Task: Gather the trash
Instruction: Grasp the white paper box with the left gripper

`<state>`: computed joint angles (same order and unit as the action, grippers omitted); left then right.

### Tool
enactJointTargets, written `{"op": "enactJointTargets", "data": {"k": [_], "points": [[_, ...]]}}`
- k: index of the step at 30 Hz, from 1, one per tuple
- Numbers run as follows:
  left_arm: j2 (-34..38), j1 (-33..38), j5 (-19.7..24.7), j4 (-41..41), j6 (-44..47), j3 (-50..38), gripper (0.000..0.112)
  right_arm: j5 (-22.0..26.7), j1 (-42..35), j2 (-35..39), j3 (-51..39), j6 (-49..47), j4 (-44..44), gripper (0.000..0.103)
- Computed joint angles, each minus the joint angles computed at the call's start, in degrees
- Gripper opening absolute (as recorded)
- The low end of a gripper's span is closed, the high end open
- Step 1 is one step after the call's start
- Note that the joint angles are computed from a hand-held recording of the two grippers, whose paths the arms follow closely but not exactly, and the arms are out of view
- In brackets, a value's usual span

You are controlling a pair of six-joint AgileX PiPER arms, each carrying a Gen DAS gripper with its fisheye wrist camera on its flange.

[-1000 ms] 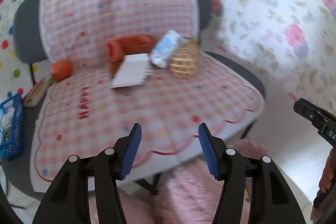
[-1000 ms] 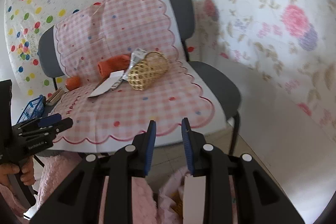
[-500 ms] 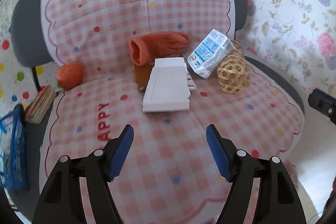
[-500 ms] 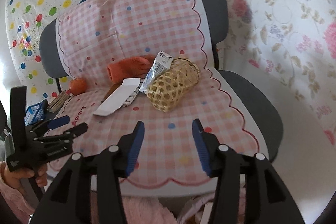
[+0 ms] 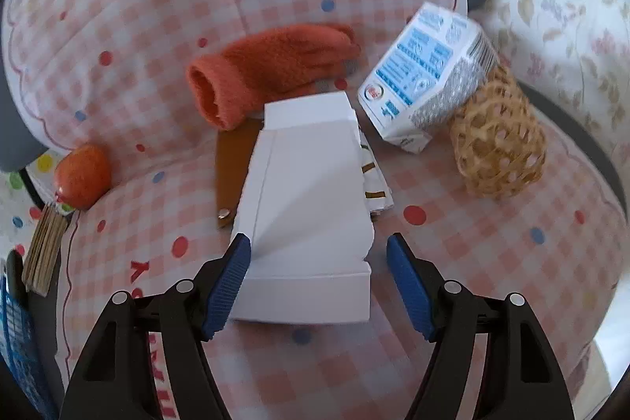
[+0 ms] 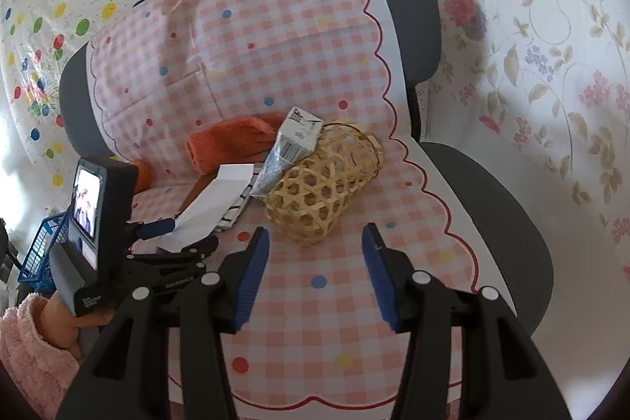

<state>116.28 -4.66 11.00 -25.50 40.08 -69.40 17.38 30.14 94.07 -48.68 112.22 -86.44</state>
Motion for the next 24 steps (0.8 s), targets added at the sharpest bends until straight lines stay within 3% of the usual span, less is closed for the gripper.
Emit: {"op": "enactJointTargets", "data": {"k": [5,8,10,12,15,20,24], "points": [[-0.6,2.0,2.1,-5.8,6.6,-0.4,0.053,-0.9,-1.5,0.2,0.3,2.7,-3.0,0.049],[-1.4,2.8,1.9,-6.7,8.9,0.3,0.033,-1.6,-2.1,0.6,0.0,3.5,-3.9,0.049],[-3.1,4.4,4.1,-13.8,15.9,0.8,0.017,-2.0,-2.1,1.0,-0.5,3.4,-4.1,0.049],[-5.6,6.9,7.4,-23.8,25.5,1.5,0.009,-1.9,-1.8,1.1,-1.1,3.1,-4.3,0.049],[-9.0,11.6,14.5,-31.6,31.5,1.2,0.003,-1.5,-1.1,1.2,-1.8,2.8,-4.4,0.049],[-11.7,18.0,23.9,-34.4,32.4,1.3,0.001,-1.3,0.0,2.1,-3.5,0.8,-2.5,0.049],[-10.3,18.7,25.5,-33.4,31.8,2.1,0.001,-1.3,1.0,3.3,-4.9,-2.0,0.3,0.049]]}}
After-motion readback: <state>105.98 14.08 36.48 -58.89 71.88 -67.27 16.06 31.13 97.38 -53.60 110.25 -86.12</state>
